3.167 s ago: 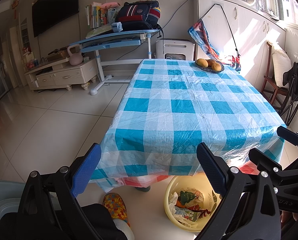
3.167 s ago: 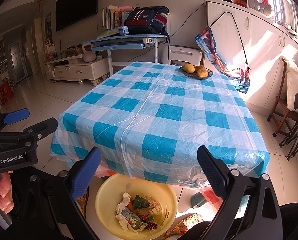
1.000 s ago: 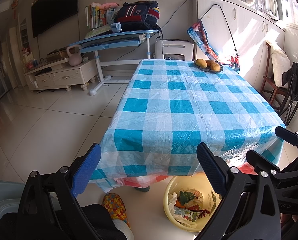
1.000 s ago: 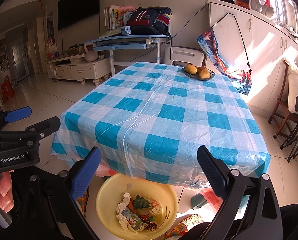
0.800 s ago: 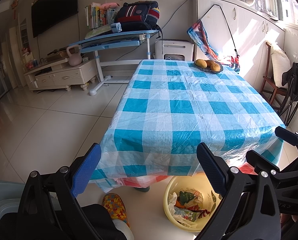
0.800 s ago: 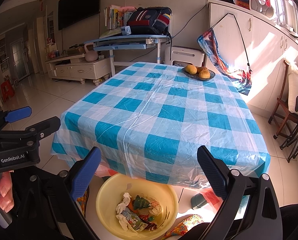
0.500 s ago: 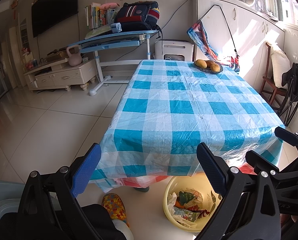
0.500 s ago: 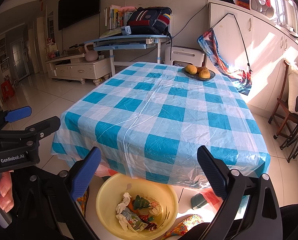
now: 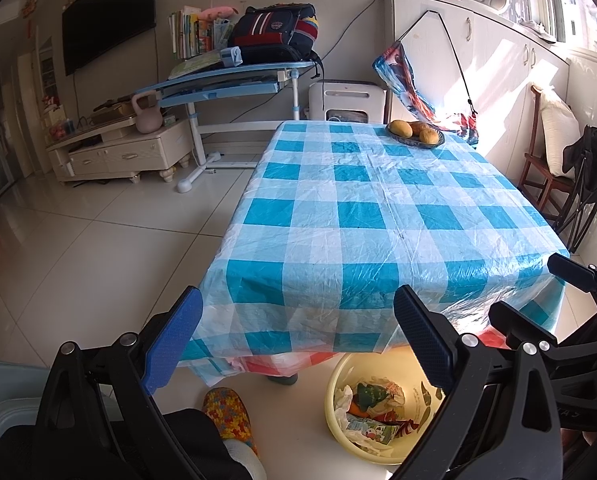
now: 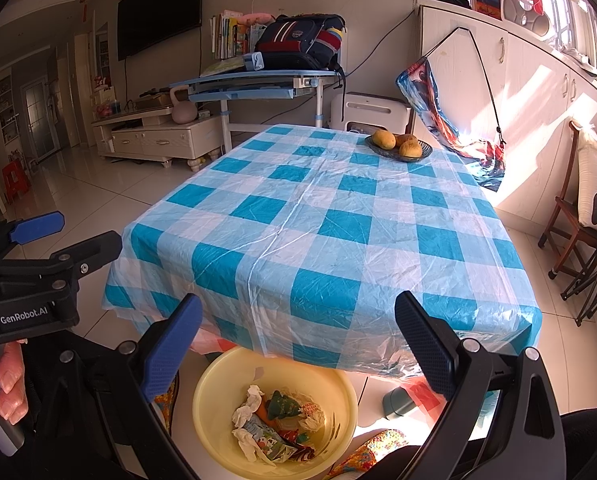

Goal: Collect trash

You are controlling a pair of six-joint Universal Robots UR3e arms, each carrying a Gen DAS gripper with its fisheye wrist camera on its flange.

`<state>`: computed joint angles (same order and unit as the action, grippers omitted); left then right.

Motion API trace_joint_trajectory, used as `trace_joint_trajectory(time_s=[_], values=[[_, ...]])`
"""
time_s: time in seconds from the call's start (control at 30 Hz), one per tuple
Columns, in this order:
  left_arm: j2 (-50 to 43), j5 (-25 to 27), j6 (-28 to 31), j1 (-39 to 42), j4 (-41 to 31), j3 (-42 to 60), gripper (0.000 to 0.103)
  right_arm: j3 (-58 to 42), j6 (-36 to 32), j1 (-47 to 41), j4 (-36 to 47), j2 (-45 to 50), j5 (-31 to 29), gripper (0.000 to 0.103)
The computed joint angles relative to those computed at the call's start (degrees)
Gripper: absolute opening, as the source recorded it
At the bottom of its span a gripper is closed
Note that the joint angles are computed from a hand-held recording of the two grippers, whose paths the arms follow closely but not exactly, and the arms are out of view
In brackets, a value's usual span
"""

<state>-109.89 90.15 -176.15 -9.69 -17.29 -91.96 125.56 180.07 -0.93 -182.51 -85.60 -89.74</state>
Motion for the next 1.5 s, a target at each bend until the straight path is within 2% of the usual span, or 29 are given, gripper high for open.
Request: trace_joint_trajectory(time_s=[1.5], values=[[-0.51,0.39,-0.10,-0.78,-0.27,0.76,0.093,-1.46,0.44,1.32,-0.05,1.25,-0.90,0.093]])
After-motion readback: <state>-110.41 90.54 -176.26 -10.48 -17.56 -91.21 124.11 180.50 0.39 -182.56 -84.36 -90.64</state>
